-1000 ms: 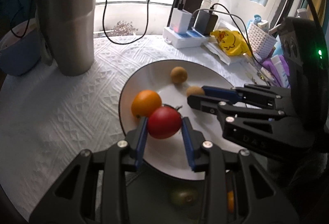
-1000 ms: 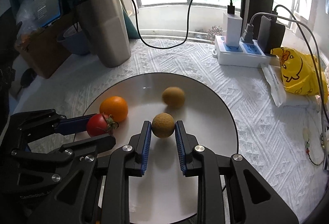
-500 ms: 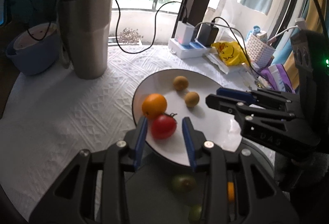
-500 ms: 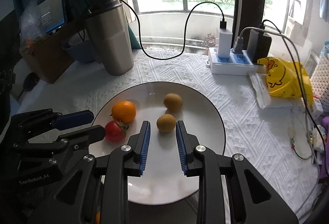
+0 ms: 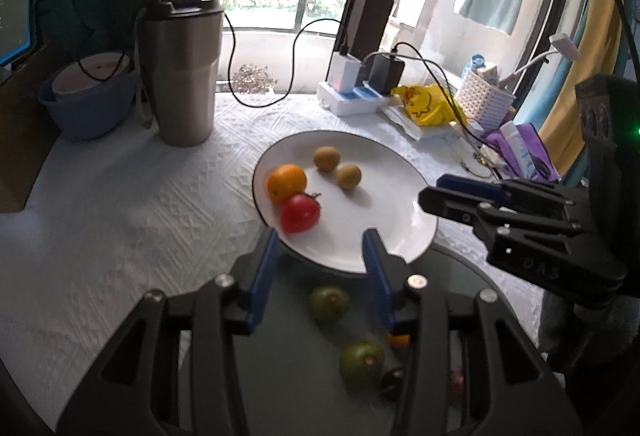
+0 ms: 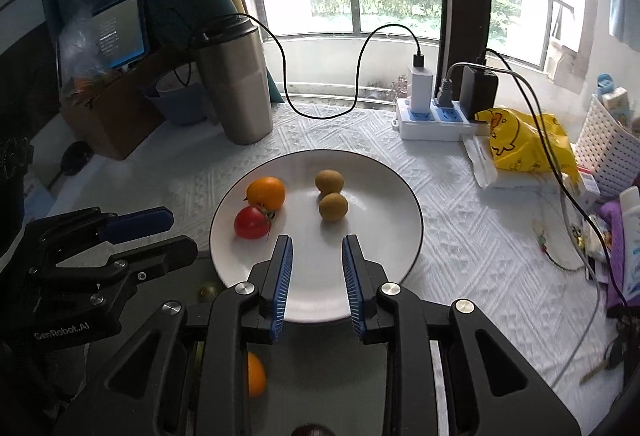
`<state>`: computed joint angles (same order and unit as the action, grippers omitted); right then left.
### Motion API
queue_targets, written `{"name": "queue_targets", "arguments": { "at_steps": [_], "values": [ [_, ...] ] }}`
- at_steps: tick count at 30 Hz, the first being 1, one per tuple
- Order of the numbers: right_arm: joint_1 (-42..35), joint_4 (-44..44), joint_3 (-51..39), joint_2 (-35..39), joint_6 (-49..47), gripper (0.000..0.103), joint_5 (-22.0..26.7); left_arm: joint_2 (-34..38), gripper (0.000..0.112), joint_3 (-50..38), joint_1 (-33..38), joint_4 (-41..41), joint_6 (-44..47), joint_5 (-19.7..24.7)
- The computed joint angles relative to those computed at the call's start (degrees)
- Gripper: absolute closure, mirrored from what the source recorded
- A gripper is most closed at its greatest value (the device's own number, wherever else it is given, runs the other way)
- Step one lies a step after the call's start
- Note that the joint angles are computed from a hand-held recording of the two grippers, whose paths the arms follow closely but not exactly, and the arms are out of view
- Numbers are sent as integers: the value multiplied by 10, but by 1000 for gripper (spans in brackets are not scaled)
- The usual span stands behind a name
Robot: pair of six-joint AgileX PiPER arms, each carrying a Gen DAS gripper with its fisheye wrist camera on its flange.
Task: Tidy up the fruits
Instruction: 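Move both open tools back over the grey mat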
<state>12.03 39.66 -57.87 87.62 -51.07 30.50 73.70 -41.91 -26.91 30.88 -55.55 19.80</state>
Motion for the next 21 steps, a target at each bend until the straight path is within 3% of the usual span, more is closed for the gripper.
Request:
{"name": "queue_targets", "arguments": {
  "at_steps": [12,21],
  "values": [
    [-52,49,83,-77,-65,75,22,-33,67,32,-100,110,-166,65],
    [-105,89,133,-110,-129,75,52,-25,67,41,-171,146,-247,106]
  ]
}}
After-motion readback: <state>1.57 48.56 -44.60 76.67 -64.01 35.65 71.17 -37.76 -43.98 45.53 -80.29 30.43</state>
